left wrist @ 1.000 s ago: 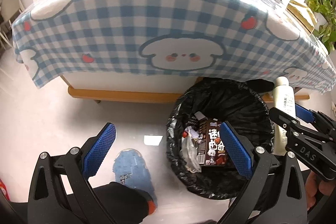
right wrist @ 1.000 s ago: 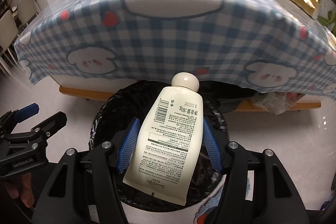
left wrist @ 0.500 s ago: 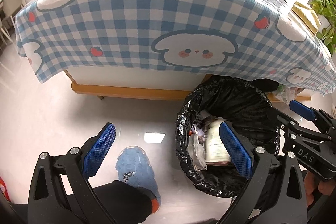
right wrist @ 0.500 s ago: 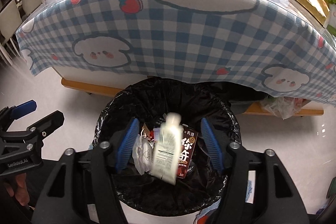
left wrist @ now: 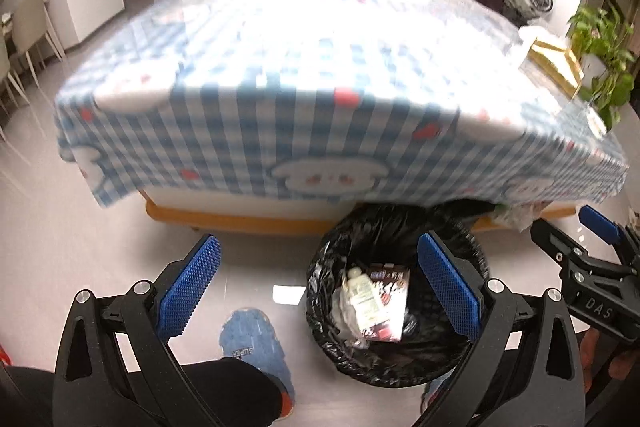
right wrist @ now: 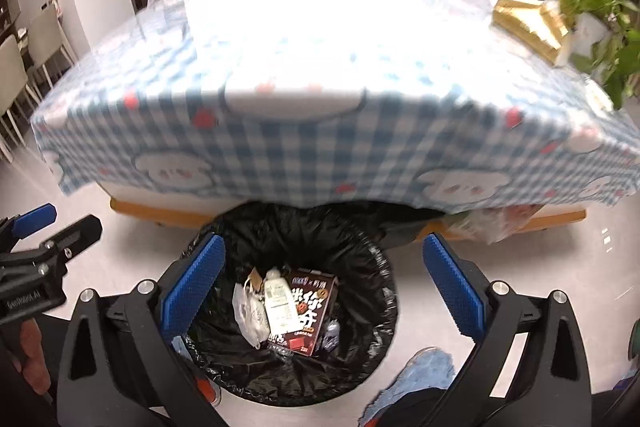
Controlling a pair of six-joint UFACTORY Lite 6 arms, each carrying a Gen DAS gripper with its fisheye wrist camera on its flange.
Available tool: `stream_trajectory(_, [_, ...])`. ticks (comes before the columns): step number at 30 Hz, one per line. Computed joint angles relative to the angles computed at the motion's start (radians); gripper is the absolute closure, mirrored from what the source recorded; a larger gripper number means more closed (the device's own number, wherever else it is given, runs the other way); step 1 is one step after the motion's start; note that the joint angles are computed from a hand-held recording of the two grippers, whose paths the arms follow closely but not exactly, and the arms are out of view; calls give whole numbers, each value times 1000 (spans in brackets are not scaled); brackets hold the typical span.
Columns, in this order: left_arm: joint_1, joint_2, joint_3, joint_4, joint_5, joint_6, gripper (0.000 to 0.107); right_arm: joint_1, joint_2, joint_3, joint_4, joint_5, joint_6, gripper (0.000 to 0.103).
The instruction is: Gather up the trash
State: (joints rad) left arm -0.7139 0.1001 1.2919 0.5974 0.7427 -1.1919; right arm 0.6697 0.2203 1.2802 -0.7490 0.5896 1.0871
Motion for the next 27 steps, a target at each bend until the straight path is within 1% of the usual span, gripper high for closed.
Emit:
stream_trajectory(4, [-58, -22, 90, 29, 107, 8, 10, 21, -118, -22, -33, 72, -1, 7])
stream_trajectory(6, [-85, -25, 129, 42, 142, 15, 10, 30, -177, -42, -43, 95, 8, 7])
stream_trajectory(11, [-154, -30, 182, 71, 193, -7, 10, 57, -312, -120, -66, 139, 46, 8])
stream_trajectory(17, [-217, -26, 189, 86, 219, -37, 10, 98, -403, -181, -80, 176, 83, 8])
stream_trajectory(21, [-245, -11, 203, 99, 236, -51, 10, 112, -419, -204, -81, 186, 92, 8])
stream_trajectory(27, [-251, -14, 188, 104, 234, -65, 10, 115, -422, -212, -80, 185, 94, 8])
